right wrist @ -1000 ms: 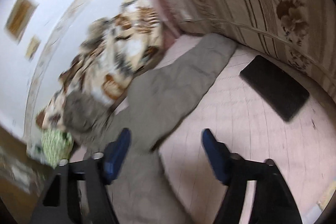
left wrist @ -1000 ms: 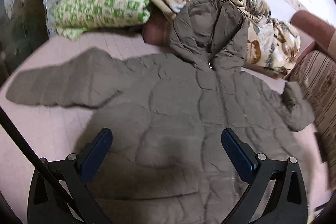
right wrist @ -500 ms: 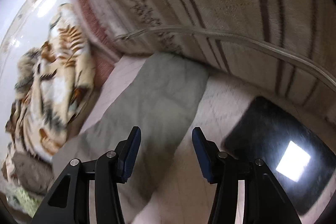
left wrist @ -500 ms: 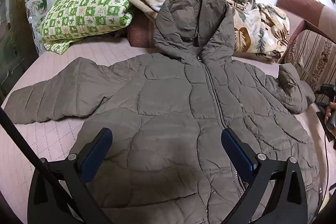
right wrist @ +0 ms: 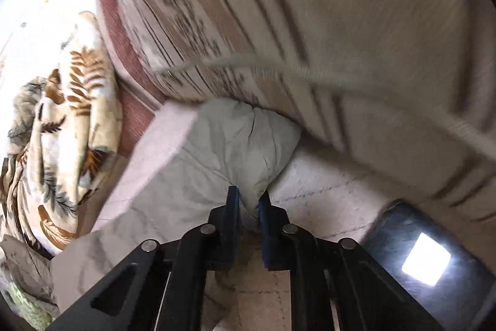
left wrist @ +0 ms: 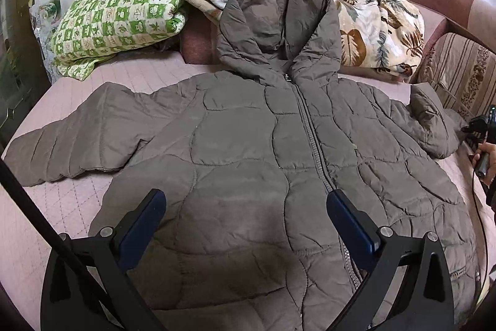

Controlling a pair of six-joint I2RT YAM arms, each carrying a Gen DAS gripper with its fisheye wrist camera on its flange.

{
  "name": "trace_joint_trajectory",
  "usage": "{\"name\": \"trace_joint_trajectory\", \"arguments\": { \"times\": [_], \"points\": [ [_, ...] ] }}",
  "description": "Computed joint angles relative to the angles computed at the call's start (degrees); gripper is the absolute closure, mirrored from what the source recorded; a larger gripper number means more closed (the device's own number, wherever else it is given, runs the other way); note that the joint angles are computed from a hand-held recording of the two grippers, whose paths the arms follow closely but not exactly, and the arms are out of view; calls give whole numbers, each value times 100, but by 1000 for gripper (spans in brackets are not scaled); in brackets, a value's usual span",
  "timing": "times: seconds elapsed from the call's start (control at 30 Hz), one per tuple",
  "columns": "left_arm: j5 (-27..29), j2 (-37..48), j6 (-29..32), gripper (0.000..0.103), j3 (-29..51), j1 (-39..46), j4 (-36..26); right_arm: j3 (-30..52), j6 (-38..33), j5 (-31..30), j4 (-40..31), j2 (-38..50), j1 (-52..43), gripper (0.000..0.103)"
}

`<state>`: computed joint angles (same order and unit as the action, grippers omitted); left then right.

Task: Fold large clothes
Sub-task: 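Lift the sleeve with the right gripper and lay it across the jacket body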

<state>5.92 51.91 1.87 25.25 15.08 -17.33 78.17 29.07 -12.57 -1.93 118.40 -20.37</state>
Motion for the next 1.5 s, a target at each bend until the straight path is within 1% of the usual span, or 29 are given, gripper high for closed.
{"name": "trace_joint_trajectory", "arguments": {
  "times": [0.13,0.2,0.3,0.5,0.57,0.7,0.77,0.87,1.03,1.1,1.2,1.3,1.33,1.4,1.43,1.5],
  "points": [
    [45,-146,3,0,-9,63,-88,-569,-46,-6,230,-746,-99,92],
    [35,-221,-1,0,-15,87,-129,-732,-124,92,187,-1149,-114,92],
    [31,-297,-12,0,-16,136,-168,-860,-168,187,92,-1677,-124,92],
    [193,-488,5,0,9,430,-263,-988,-250,-103,-166,-2693,11,92],
    [298,-501,44,0,41,603,-294,-1059,-320,-211,-261,-3130,221,92],
    [562,-503,161,0,89,990,-371,-1069,-371,-296,-462,-3655,794,92],
    [654,-546,166,0,63,1177,-322,-1022,-380,-189,-591,-3776,1183,92],
    [993,-582,302,0,110,1641,-397,-976,-436,-18,-692,-3896,1873,92],
    [1458,-455,543,0,200,2370,-456,-1008,-402,302,-649,-3947,3216,92],
    [1608,-385,627,0,231,2599,-456,-932,-399,469,-580,-3764,3919,92],
    [1730,-336,718,0,262,2820,-441,-897,-448,606,-389,-3427,4695,92],
    [1792,-247,778,0,304,2988,-414,-658,-525,824,-191,-2726,5517,93],
    [1826,-209,792,0,318,3049,-414,-600,-520,859,-142,-2533,5663,93],
    [1890,-129,825,0,346,3161,-422,-368,-405,875,-24,-1852,6035,93],
    [1911,-92,837,0,355,3211,-409,-354,-372,874,21,-1679,6119,93],
    [1890,-44,835,0,349,3268,-347,-107,-310,894,72,-1018,6341,93]
  ]
}}
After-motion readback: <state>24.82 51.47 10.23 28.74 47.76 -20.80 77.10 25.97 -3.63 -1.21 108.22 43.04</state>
